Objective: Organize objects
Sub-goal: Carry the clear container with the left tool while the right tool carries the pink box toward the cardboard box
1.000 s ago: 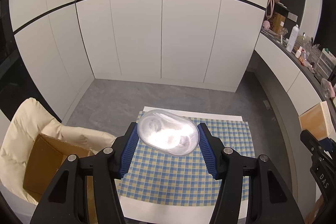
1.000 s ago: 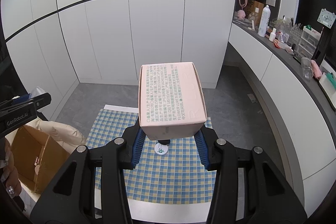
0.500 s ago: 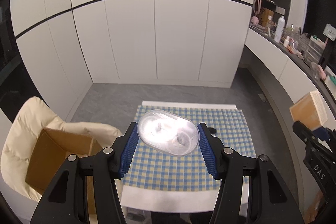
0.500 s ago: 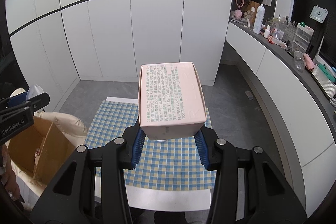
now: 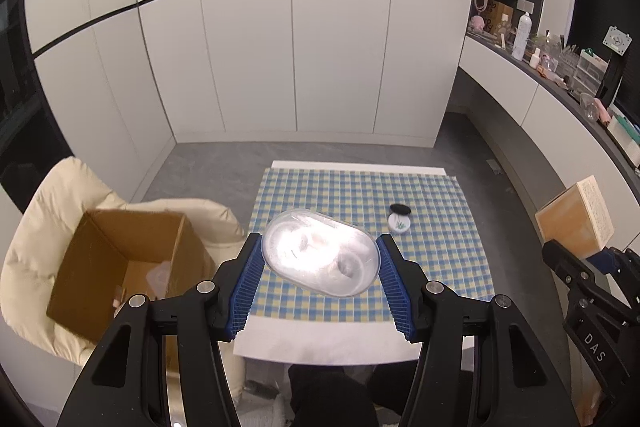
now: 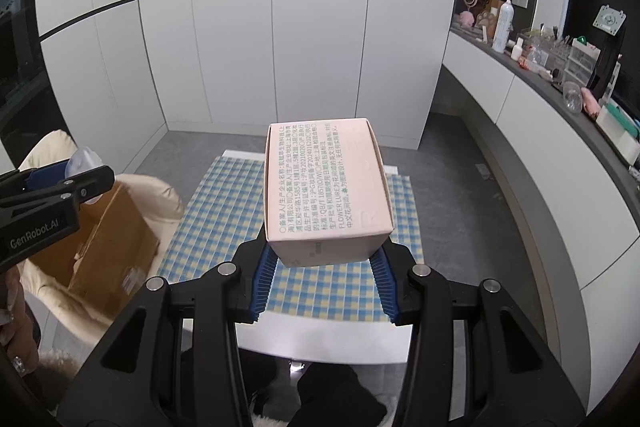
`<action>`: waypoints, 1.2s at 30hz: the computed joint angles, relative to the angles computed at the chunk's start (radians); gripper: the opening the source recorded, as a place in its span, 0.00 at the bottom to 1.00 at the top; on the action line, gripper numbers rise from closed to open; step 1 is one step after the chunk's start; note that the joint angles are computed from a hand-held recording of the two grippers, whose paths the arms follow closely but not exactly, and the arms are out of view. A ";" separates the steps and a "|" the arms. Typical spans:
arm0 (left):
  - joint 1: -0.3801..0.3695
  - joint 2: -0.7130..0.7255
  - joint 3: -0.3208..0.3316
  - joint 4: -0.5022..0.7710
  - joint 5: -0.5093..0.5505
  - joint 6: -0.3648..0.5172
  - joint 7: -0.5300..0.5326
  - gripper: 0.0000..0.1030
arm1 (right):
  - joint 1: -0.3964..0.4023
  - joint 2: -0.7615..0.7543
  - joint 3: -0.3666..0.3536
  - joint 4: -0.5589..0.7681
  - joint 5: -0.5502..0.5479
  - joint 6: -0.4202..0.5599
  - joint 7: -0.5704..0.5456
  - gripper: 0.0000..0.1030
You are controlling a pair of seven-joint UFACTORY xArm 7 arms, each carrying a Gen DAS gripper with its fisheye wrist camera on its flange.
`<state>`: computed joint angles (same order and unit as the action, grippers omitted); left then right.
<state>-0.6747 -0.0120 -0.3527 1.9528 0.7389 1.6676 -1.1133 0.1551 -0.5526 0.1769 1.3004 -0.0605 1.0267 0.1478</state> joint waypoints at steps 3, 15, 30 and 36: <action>-0.001 -0.032 -0.012 -0.045 -0.001 0.012 -0.023 0.55 | 0.013 -0.039 -0.003 -0.039 0.017 0.012 0.001 0.44; 0.064 -0.148 -0.104 -0.185 -0.075 0.004 -0.071 0.55 | 0.033 -0.193 -0.017 -0.193 0.077 0.054 0.003 0.44; 0.161 -0.290 -0.174 -0.359 -0.231 -0.023 -0.097 0.55 | 0.013 -0.394 -0.053 -0.345 0.113 0.167 0.013 0.44; 0.194 -0.316 -0.202 -0.380 -0.263 -0.027 -0.089 0.55 | 0.014 -0.443 -0.055 -0.365 0.129 0.194 0.009 0.44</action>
